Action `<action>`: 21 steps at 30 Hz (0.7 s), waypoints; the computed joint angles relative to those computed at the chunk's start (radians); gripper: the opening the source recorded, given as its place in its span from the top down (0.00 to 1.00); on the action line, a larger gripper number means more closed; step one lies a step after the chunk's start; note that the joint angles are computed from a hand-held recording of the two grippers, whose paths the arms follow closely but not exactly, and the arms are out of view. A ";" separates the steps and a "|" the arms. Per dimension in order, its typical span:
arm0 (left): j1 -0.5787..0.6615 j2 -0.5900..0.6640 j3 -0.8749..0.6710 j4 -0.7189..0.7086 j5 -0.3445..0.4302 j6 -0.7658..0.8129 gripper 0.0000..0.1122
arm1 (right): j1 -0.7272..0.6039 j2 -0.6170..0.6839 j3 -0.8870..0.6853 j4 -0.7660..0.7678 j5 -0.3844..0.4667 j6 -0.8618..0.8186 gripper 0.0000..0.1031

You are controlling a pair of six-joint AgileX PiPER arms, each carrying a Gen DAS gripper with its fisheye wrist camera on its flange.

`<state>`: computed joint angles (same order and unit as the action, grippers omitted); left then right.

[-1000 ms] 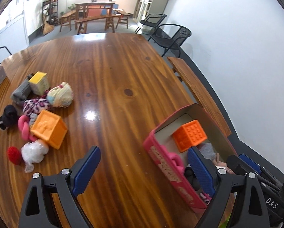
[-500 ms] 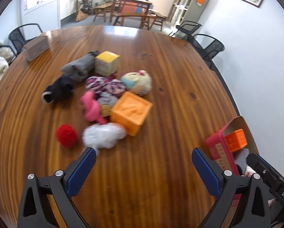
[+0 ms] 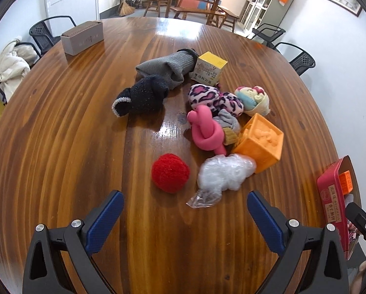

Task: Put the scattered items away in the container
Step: 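Move both open tools back to the pile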

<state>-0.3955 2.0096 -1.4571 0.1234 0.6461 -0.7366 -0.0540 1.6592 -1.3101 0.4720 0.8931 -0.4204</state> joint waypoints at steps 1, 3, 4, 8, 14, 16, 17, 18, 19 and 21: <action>0.008 0.007 -0.002 -0.016 -0.002 0.022 0.09 | 0.011 0.000 0.003 -0.009 -0.005 0.013 0.25; 0.023 0.023 -0.015 -0.041 -0.001 0.062 0.09 | 0.029 -0.003 0.010 -0.023 -0.014 0.038 0.25; 0.030 0.031 -0.019 -0.053 -0.003 0.081 0.09 | 0.038 -0.003 0.012 -0.030 -0.019 0.050 0.25; 0.053 0.059 -0.039 -0.092 -0.008 0.150 0.09 | 0.074 -0.004 0.022 -0.063 -0.037 0.104 0.25; 0.082 0.092 -0.065 -0.156 -0.016 0.252 0.09 | 0.121 -0.002 0.034 -0.106 -0.058 0.175 0.25; 0.089 0.101 -0.071 -0.178 -0.017 0.282 0.10 | 0.134 -0.002 0.039 -0.119 -0.066 0.195 0.25; 0.092 0.107 -0.075 -0.184 -0.018 0.293 0.10 | 0.140 -0.001 0.040 -0.124 -0.068 0.204 0.25; 0.094 0.111 -0.077 -0.185 -0.020 0.299 0.10 | 0.144 -0.001 0.042 -0.128 -0.071 0.210 0.25; 0.096 0.115 -0.079 -0.188 -0.021 0.305 0.10 | 0.150 -0.001 0.043 -0.134 -0.074 0.219 0.25; 0.102 0.125 -0.088 -0.196 -0.017 0.319 0.13 | 0.161 0.000 0.046 -0.146 -0.080 0.238 0.25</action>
